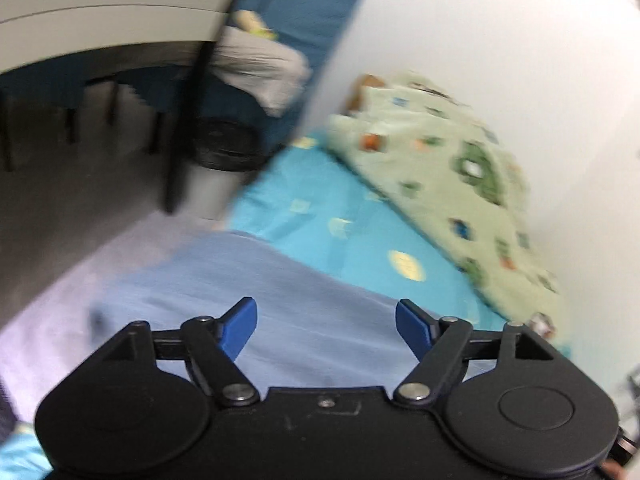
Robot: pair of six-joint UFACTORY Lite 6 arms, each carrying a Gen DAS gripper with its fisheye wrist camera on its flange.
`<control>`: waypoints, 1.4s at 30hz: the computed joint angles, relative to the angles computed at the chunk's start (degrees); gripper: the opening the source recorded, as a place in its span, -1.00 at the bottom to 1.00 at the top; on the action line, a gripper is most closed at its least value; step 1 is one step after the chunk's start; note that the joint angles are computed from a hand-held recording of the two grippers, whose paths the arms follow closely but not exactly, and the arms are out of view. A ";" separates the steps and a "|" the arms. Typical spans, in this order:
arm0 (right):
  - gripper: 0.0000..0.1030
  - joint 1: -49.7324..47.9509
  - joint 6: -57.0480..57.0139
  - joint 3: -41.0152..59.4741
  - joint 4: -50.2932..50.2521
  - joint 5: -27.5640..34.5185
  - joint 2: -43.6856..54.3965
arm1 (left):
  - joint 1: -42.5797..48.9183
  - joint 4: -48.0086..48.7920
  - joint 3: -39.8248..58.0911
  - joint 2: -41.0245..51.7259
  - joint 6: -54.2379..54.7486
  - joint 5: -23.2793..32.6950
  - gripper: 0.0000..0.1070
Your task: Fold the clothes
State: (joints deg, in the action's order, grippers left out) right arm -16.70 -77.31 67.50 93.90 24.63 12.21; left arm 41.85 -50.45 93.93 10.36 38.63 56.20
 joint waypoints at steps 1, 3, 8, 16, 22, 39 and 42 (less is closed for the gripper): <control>-0.05 -0.46 0.52 2.37 -0.40 0.66 3.00 | -2.36 -0.12 -2.65 -2.40 0.42 -1.33 0.38; -0.03 -0.74 2.60 7.29 -1.80 2.11 7.86 | -7.39 -0.27 -7.80 -6.52 1.09 -4.42 0.39; 0.10 -1.14 8.35 18.15 -5.13 5.41 19.40 | -18.08 -2.27 -17.77 -11.07 1.96 -11.03 0.39; 0.21 -6.09 11.63 28.67 -9.96 19.57 30.44 | -21.83 -3.42 -18.67 -5.32 4.49 -13.55 0.39; 0.20 -13.36 7.30 29.20 -2.14 40.24 33.19 | -19.85 -6.44 -19.02 -4.76 4.63 -11.22 0.39; -0.06 -9.86 16.39 33.74 -9.52 35.80 34.76 | -21.08 -11.12 -18.40 -1.51 7.88 -8.31 0.39; -0.85 -7.60 18.98 31.29 -11.78 29.64 30.85 | -21.05 -10.77 -18.44 -0.99 6.32 -8.55 0.39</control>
State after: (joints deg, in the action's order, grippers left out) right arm -24.30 -58.33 98.79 82.12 54.27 43.06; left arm 20.80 -61.23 75.49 9.37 44.95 47.64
